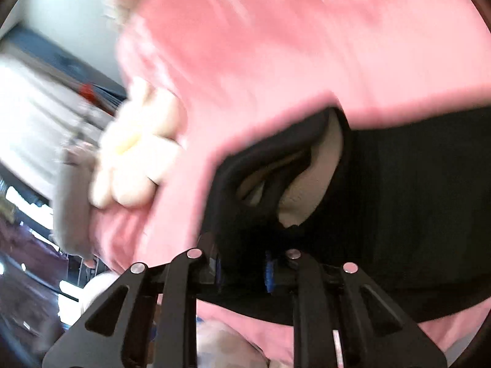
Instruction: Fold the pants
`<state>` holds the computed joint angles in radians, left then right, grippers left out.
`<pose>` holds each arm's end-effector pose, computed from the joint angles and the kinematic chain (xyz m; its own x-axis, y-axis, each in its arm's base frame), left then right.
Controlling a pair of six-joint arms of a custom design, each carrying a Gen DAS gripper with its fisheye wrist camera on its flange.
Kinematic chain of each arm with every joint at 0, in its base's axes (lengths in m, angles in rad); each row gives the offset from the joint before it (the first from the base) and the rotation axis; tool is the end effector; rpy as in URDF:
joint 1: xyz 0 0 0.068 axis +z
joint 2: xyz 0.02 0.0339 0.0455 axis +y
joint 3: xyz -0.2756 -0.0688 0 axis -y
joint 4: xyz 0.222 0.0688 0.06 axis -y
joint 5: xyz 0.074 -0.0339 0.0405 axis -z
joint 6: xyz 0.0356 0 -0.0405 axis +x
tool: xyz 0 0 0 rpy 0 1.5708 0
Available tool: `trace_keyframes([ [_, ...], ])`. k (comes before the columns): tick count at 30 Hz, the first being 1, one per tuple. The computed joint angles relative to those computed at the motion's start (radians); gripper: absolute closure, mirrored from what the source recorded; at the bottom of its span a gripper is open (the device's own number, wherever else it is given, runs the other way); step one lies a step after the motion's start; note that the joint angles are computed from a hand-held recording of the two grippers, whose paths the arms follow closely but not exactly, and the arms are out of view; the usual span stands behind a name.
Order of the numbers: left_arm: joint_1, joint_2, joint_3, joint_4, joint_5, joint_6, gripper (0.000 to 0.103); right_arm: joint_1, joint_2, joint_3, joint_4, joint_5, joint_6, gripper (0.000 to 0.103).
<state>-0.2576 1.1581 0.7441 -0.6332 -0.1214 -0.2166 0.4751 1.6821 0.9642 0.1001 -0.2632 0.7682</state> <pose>0.1863 -0.0446 0.2369 -0.8596 0.0059 -0.5109 0.0098 0.9999 -0.0050 0.3031 0.1663 0.2238 -0.8084 0.3386 -0.4815 -0.0954 0.7318 0.6748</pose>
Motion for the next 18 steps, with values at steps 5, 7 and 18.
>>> trace_keyframes([
  [5, -0.015, 0.015, 0.011, 0.008, 0.007, -0.005, 0.024, -0.038, -0.3, 0.062, -0.319, 0.231, -0.35, 0.085],
  [7, -0.046, 0.033, 0.014, 0.021, 0.011, -0.023, 0.024, -0.092, -0.348, 0.008, -0.384, 0.28, -0.405, 0.082],
  [18, -0.219, 0.193, 0.091, 0.049, 0.011, -0.122, 0.024, -0.479, -0.218, -0.295, -0.182, -0.125, -0.268, 0.042],
])
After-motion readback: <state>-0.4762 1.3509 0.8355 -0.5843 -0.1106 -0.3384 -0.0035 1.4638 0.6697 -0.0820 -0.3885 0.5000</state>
